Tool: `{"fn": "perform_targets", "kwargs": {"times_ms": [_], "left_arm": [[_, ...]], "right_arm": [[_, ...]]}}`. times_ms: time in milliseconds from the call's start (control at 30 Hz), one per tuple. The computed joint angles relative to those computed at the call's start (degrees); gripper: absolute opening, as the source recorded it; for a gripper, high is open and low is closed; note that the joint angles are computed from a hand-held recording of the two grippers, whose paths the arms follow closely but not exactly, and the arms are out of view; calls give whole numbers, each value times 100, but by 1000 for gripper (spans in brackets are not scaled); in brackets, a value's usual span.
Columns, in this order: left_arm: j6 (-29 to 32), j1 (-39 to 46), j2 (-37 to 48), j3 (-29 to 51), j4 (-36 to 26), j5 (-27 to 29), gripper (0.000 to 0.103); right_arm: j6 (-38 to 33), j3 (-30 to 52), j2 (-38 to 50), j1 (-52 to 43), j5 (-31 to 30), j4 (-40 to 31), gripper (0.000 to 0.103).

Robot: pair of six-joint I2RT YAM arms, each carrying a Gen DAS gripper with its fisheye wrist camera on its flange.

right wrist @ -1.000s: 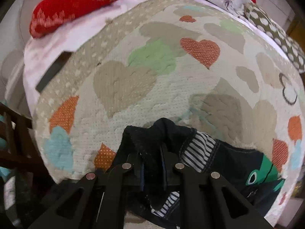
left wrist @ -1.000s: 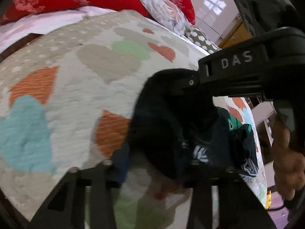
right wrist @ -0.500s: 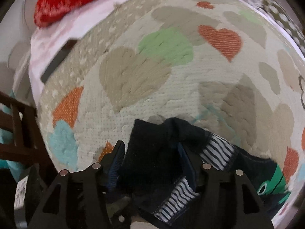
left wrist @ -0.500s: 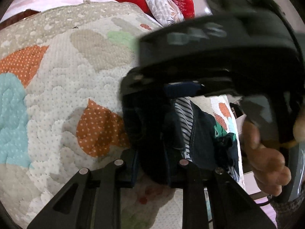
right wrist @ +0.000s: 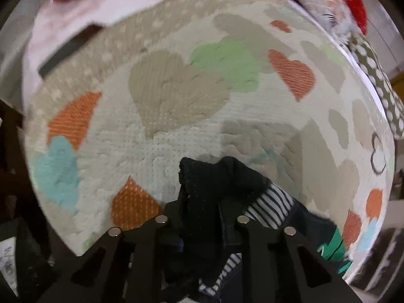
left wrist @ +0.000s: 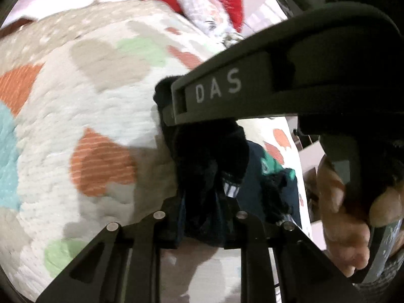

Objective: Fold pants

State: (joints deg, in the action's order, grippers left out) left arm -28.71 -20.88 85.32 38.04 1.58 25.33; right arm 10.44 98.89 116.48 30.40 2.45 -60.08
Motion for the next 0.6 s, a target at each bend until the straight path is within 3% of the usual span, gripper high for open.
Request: {"fn": "perform_targets", "kwargs": {"times_ms": [167, 433, 600], "left_arm": [[121, -712, -148, 420, -445, -354, 19], [427, -746, -488, 725, -1279, -14, 19], [473, -1031, -19, 1374, -1892, -684, 19]], "right_arm": [[211, -1880, -1706, -856, -788, 1114, 18], [306, -4452, -3552, -2972, -2247, 2334, 19], [25, -5567, -4437, -4023, -3009, 2786, 26]]}}
